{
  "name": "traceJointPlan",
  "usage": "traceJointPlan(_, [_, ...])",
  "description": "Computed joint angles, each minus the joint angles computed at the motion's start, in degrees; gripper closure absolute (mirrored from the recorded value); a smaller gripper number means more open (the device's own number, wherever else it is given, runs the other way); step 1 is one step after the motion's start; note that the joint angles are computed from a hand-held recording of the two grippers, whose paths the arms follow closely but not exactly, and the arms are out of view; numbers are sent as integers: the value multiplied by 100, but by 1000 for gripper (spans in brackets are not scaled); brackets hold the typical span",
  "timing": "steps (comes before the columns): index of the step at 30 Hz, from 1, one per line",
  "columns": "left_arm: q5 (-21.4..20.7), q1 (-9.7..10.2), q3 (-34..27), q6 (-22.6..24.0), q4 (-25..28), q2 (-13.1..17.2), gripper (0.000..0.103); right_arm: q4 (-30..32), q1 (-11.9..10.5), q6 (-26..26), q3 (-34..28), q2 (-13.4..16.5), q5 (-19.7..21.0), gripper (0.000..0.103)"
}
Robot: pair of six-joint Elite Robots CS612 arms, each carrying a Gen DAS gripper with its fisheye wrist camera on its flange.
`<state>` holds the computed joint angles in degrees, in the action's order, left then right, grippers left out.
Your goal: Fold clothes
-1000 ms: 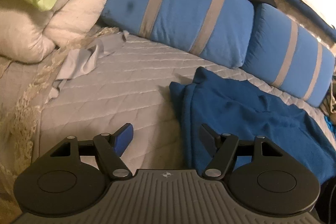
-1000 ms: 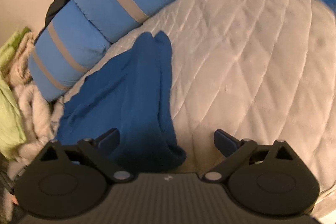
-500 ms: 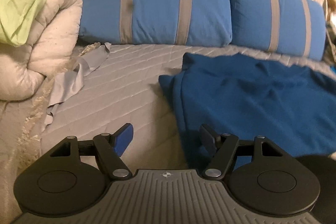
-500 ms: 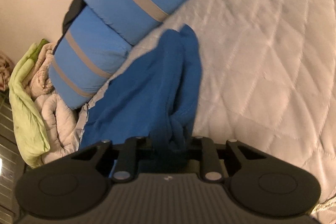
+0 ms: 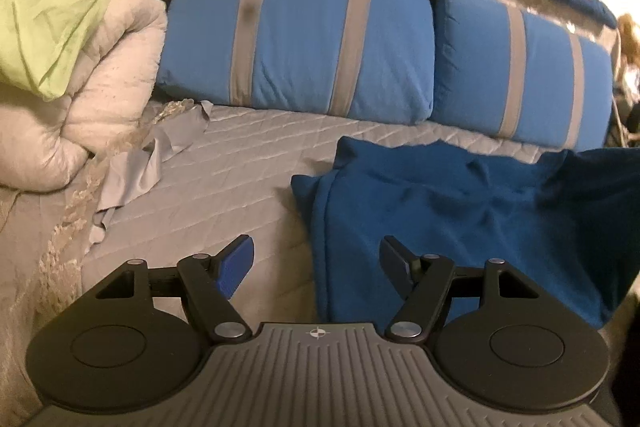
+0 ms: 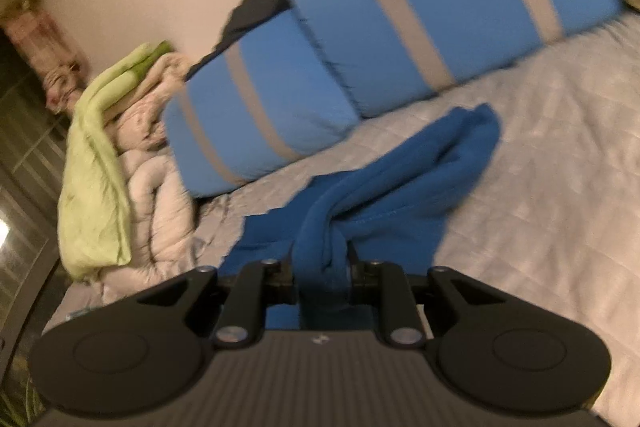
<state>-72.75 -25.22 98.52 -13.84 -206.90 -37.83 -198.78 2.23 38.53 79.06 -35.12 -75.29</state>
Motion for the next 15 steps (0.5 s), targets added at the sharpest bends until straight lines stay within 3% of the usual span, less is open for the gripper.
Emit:
traceJointPlan(4, [16,14,58,-422,-41,-42,34,300,139,-282,-617,220,188,84])
traceJointPlan(10, [114,96,234,-1099,-122,-174,34,1025,447,-815,-2023,785,589,84])
traceJointPlan(15, [359,145,404,-1385,-136,-289,34,2404,807,-1547,-3737,1555,1112,84])
